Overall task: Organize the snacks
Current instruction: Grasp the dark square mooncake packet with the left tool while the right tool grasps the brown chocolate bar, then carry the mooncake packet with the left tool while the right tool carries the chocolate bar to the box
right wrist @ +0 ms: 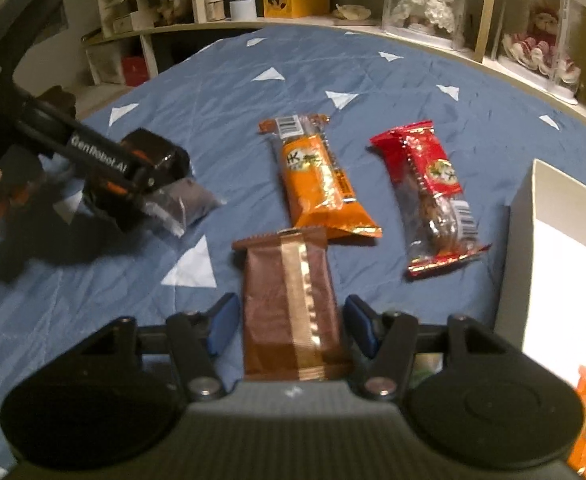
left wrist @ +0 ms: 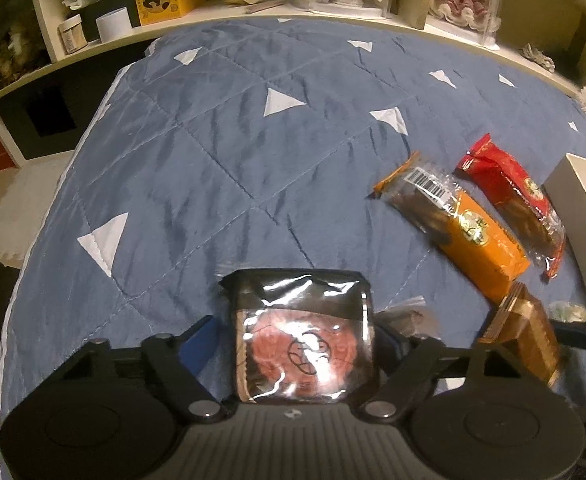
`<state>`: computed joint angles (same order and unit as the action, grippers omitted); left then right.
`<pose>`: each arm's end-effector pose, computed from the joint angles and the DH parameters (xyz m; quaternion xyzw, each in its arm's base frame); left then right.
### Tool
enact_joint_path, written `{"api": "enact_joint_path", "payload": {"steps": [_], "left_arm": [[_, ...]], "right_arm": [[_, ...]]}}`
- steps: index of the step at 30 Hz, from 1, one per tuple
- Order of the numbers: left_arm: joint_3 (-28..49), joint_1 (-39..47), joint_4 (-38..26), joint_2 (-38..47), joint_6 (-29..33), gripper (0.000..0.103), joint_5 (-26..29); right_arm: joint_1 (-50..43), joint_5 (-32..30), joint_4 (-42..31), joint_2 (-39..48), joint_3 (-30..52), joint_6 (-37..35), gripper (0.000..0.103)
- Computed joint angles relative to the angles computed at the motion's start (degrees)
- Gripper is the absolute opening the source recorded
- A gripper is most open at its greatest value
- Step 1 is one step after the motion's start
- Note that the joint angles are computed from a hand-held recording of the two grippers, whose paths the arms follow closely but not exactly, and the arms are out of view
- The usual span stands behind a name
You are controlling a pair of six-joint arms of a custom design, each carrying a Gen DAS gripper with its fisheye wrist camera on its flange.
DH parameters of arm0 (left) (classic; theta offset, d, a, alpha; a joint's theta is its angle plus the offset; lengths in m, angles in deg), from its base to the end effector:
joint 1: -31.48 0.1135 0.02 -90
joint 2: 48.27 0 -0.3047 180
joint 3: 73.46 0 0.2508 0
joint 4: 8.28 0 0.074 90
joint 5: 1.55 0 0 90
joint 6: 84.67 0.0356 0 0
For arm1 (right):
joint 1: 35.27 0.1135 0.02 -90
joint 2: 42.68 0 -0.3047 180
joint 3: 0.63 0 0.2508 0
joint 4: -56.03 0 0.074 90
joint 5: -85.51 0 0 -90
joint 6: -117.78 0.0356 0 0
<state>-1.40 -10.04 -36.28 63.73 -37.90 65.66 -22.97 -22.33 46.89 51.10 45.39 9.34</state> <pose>0.2836 -0.2327 0.1360 -0.0522 0.9615 0.0169 0.2693 0.2591 0.0677 0.1415 -0.2936 0.9014 0.1333 0.2890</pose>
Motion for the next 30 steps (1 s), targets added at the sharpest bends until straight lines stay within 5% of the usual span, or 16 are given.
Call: {"api": "enact_joint_path", "payload": {"steps": [3,7,30], "left_arm": [[0.3,-0.2,-0.7,-0.2,-0.5,0.066,-0.1],[0.2,-0.7,-1.3,-1.1,-2.3,0.065,-0.3],[1.9,-12.3,-6.4,-10.8,-12.1,0.064,-8.7]], "right_arm": [[0.2,-0.8,-0.3,0.0,0.1,0.3,0.053],[0.0,-1.5,-2.1,-0.1,0.8,1.4,0.048],[-6.6,-3.7,-13.8,-16.1,3.3,10.3,0.047]]}}
